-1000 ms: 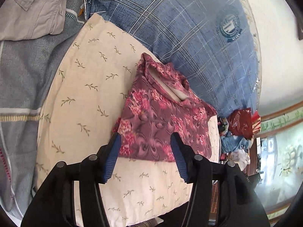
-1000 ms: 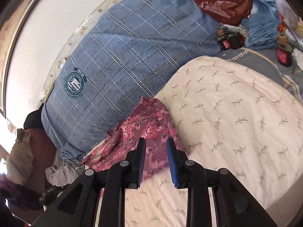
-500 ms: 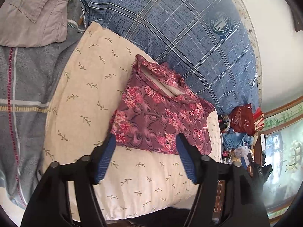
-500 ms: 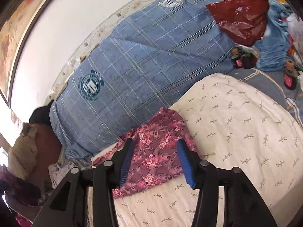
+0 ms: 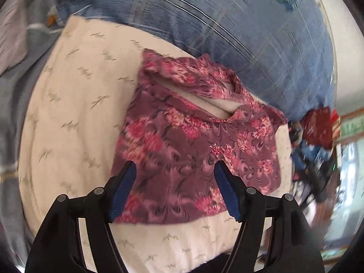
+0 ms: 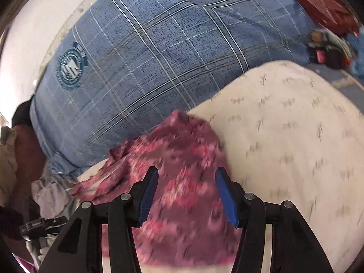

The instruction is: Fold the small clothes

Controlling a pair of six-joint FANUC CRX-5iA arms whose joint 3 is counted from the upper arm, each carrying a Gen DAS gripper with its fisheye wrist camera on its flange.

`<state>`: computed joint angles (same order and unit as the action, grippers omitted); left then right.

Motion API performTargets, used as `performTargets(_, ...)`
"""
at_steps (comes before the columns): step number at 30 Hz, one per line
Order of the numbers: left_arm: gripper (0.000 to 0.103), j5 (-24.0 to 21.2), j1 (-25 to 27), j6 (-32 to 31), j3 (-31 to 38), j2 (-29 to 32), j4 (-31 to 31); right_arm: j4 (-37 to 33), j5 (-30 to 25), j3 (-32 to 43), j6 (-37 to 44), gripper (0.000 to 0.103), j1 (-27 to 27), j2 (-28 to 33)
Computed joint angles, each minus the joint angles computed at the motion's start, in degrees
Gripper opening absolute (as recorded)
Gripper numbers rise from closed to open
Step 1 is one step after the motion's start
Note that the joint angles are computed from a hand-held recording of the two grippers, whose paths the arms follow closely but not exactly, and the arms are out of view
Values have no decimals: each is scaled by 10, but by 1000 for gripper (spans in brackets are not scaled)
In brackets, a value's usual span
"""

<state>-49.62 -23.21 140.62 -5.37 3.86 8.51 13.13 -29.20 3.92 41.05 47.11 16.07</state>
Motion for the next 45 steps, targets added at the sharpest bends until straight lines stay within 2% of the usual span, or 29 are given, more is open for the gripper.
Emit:
performTargets(2, 70, -12, 3, -59, 20, 26, 9, -18, -38, 65, 54, 56, -11, 43)
performTargets(6, 70, -100, -8, -112, 118, 99, -60, -7, -119, 177, 140, 57, -14, 126)
performTargets(8, 70, -113, -9, -123, 143, 118, -77, -13, -154, 230, 179, 57, -15, 163)
performTargets(10, 69, -125, -9, -105, 173, 133, -114, -32, -156, 261, 205, 56, -18, 184)
performTargets(11, 61, -125, -7, -88, 184, 136, -131, -49, -153, 275, 220, 45, -21, 192)
performTargets(12, 53, -115, 0, -71, 187, 138, -138, -69, -151, 290, 236, 8, -24, 198)
performTargets(13, 30, -108, 8, -65, 187, 138, -133, -95, -166, 318, 255, 6, -29, 210)
performTargets(14, 16, -110, 22, -56, 194, 145, -122, -98, -171, 334, 251, 5, -31, 218)
performTargets(16, 3, -141, 37, -17, 220, 162, -133, -92, -137, 327, 233, 5, -33, 212)
performTargets(18, 3, -185, 50, 49, 246, 175, -162, -76, -87, 299, 163, 5, -43, 197)
performTargets(19, 3, -171, 65, 71, 228, 165, -147, -74, -92, 302, 131, 5, -49, 200)
performTargets(21, 4, -72, 103, 80, 131, 114, -71, -91, -152, 336, 91, 10, -61, 220)
performTargets(22, 4, -45, 114, 75, 99, 96, -45, -110, -171, 344, 93, 10, -66, 223)
performTargets(23, 6, -35, 119, 76, 83, 83, -41, -115, -166, 328, 87, 11, -69, 214)
performTargets(24, 11, -27, 120, 69, 68, 69, -45, -124, -133, 292, 82, 12, -73, 194)
performTargets(25, 23, -19, 122, 56, 57, 61, -43, -152, -107, 270, 94, 13, -79, 180)
performTargets(26, 35, -14, 122, 45, 48, 55, -39, -195, -94, 260, 117, 20, -88, 170)
performTargets(27, 39, 0, 124, 30, 32, 46, -28, -225, -91, 254, 126, 32, -94, 165)
performTargets(29, 48, 53, 124, -7, -15, 20, 12, -225, -89, 244, 117, 43, -93, 161)
performTargets(31, 53, 129, 128, -85, -76, 5, 96, -248, -91, 247, 142, 44, -94, 163)
performTargets(33, 53, 177, 118, -151, -113, -1, 161, -267, -101, 261, 161, 47, -93, 173)
performTargets(34, 53, 182, 113, -161, -116, 1, 166, -275, -109, 273, 170, 48, -92, 181)
performTargets(37, 53, 149, 108, -164, -87, 21, 149, -259, -151, 325, 167, 49, -80, 221)
performTargets(38, 53, 142, 106, -151, -76, 25, 135, -257, -175, 352, 174, 49, -77, 238)
performTargets(40, 53, 143, 108, -134, -61, 30, 120, -225, -185, 361, 180, 38, -67, 246)
performTargets(41, 53, 147, 111, -127, -58, 29, 116, -224, -196, 377, 197, 12, -63, 253)
performTargets(42, 53, 156, 115, -116, -59, 24, 107, -227, -202, 386, 216, 4, -62, 256)
performTargets(43, 53, 162, 119, -105, -61, 19, 98, -205, -182, 372, 220, 3, -55, 246)
performTargets(45, 56, 173, 126, -98, -70, 13, 93, -225, -114, 334, 249, 3, -57, 218)
